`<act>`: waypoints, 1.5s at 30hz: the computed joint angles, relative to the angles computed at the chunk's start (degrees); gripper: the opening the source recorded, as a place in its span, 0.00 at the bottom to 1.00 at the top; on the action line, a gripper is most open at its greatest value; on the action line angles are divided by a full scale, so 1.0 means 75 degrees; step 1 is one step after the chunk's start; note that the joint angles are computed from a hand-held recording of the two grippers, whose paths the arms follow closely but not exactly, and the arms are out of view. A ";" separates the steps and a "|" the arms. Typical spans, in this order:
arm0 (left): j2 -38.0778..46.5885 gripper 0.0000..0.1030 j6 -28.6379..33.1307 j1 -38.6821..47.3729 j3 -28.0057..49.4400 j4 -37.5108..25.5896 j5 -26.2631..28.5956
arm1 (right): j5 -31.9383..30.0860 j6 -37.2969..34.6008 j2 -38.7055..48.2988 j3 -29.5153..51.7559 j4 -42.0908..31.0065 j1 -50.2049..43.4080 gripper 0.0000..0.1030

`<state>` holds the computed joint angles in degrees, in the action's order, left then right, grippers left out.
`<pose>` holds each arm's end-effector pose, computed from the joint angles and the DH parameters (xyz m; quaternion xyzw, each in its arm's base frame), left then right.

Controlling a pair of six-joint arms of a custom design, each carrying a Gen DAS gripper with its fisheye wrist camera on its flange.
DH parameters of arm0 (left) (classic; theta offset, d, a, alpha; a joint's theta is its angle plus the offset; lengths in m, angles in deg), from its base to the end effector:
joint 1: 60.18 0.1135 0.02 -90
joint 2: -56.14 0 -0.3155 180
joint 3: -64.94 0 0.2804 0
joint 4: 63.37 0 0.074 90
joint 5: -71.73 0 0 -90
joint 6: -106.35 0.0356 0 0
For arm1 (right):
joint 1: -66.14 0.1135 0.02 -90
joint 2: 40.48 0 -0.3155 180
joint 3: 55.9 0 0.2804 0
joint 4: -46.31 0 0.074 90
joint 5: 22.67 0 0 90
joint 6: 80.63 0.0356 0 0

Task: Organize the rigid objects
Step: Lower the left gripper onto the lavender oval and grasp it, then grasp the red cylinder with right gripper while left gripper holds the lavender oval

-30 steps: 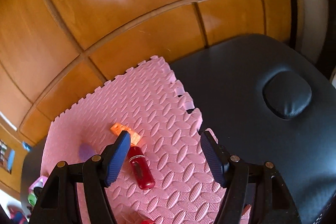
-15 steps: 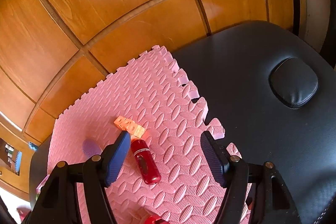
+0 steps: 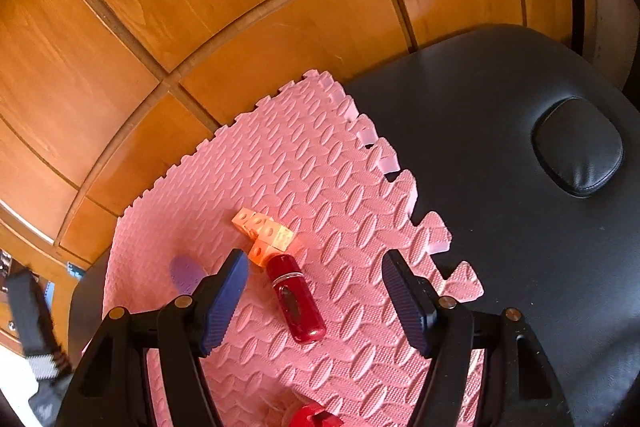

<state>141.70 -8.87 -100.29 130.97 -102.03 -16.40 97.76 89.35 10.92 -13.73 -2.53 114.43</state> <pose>0.2422 -0.2055 0.2412 0.1290 0.9529 -0.1611 0.2222 0.1168 0.1039 0.2262 0.3227 0.8728 0.1287 0.3428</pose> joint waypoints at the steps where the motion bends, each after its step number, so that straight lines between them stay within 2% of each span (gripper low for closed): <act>1: 0.0153 0.78 -0.0017 0.0012 0.0108 0.0030 -0.0020 | -0.0047 -0.0037 0.0011 -0.0005 0.0042 -0.0025 0.68; 6: 0.0983 0.78 -0.0040 0.0096 0.0687 0.0181 -0.0164 | -0.0337 -0.0181 -0.0045 -0.0097 0.0288 -0.0212 0.68; 9: 0.1350 0.72 -0.0001 0.0040 0.0853 0.0140 -0.0334 | -0.0375 -0.0245 -0.0067 -0.0120 0.0341 -0.0277 0.68; 10: 0.1280 0.61 0.0083 -0.0057 0.0749 0.0286 -0.0571 | -0.0370 -0.0248 -0.0067 -0.0122 0.0330 -0.0277 0.68; 11: 0.1251 0.57 0.0263 -0.0139 0.0703 0.0309 -0.0721 | -0.0392 -0.0246 -0.0077 -0.0127 0.0308 -0.0296 0.68; 12: 0.1219 0.46 0.0441 -0.0201 0.0651 0.0313 -0.0833 | -0.0419 -0.0233 -0.0101 -0.0146 0.0309 -0.0320 0.68; 13: 0.1165 0.42 0.0556 -0.0227 0.0575 0.0338 -0.0911 | -0.0452 -0.0240 -0.0130 -0.0168 0.0320 -0.0357 0.68; 19: 0.0529 0.41 0.1118 0.0003 -0.0158 0.0525 -0.0642 | -0.0421 -0.0136 -0.0260 -0.0229 0.0172 -0.0449 0.68; 27: -0.0924 0.41 0.1464 -0.0058 -0.1408 0.0342 -0.0563 | -0.0935 -0.0391 -0.0149 -0.0386 0.0422 -0.0823 0.68; 37: -0.2802 0.40 0.0928 -0.1056 -0.2625 -0.0221 -0.0874 | -0.1500 -0.1688 0.1077 -0.0146 0.1303 -0.0878 0.68; 43: -0.3619 0.39 0.1127 -0.1045 -0.3074 -0.0372 -0.0637 | -0.1885 -0.2038 0.1676 -0.0124 0.1521 -0.1166 0.68; 45: -0.3642 0.39 0.1159 -0.0918 -0.3078 -0.0341 -0.0475 | -0.1730 -0.2184 0.1849 -0.0030 0.1466 -0.1065 0.68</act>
<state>114.39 -0.18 -107.17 107.89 -104.59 -19.96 84.78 72.97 24.79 -13.95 8.47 106.44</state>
